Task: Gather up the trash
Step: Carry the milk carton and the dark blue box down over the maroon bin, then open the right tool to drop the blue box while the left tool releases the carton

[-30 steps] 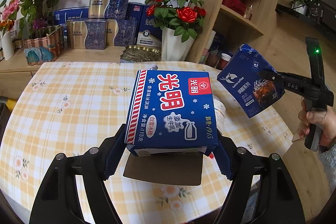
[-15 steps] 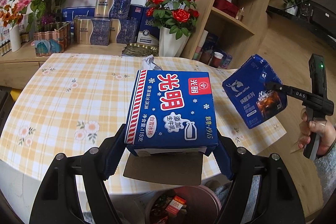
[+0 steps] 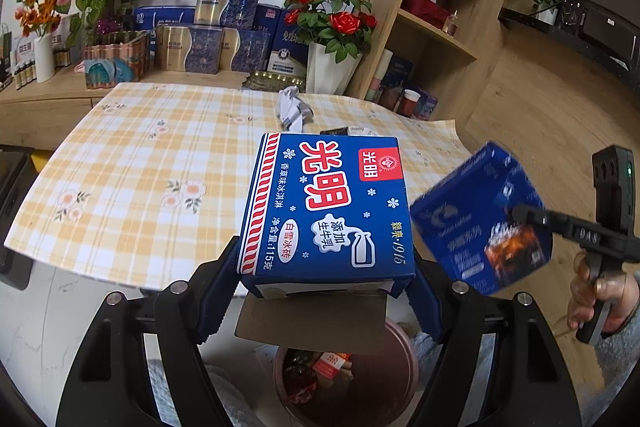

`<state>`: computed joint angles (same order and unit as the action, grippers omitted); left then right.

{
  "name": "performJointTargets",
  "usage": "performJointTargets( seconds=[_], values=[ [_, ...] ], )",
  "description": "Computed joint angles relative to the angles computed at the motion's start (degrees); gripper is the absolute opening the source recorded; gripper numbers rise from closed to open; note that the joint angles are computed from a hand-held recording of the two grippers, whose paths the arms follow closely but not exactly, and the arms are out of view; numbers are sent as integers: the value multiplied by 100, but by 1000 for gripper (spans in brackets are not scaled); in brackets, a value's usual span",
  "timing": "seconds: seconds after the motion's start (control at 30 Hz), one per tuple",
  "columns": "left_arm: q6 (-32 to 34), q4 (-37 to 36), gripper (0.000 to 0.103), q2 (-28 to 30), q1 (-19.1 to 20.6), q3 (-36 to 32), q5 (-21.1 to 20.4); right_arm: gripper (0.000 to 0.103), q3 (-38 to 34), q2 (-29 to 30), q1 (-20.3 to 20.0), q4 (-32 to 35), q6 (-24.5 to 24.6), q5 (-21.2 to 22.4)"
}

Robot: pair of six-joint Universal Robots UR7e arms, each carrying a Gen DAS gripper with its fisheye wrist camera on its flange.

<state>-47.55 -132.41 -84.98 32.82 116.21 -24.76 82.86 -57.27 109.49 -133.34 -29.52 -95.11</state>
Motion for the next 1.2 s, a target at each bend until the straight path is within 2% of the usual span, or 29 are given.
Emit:
performJointTargets(
  seconds=[0.2, 0.4, 0.63, 0.77, 0.87, 0.97, 1.0, 1.07, 1.13, 1.2],
  values=[
    [-477, 468, 74, -133, -103, 144, -14, 23, 543, -145, -39, 289, 85, -97],
    [-714, 701, 74, -196, -168, 212, -66, 24, 801, 11, -150, 439, 464, -292],
    [-960, 993, 74, -277, -188, 220, -78, 24, 749, 339, -319, 669, 1143, -347],
    [-980, 1009, 74, -269, -174, 221, -92, 25, 738, 460, -362, 617, 1273, -421],
    [-958, 1043, 74, -234, -146, 194, -134, 29, 723, 516, -404, 606, 1336, -374],
    [-858, 949, 74, -205, -108, 200, -190, 52, 759, 517, -416, 405, 1326, -369],
    [-831, 931, 74, -190, -99, 189, -196, 65, 774, 507, -414, 320, 1314, -372],
    [-759, 878, 74, -158, -78, 185, -208, 70, 792, 470, -416, 178, 1293, -317],
    [-694, 823, 74, -138, -71, 209, -222, 84, 821, 428, -395, 3, 1188, -333],
    [-548, 718, 74, -93, -54, 227, -237, 92, 873, 368, -358, -268, 1003, -387]
  ],
)
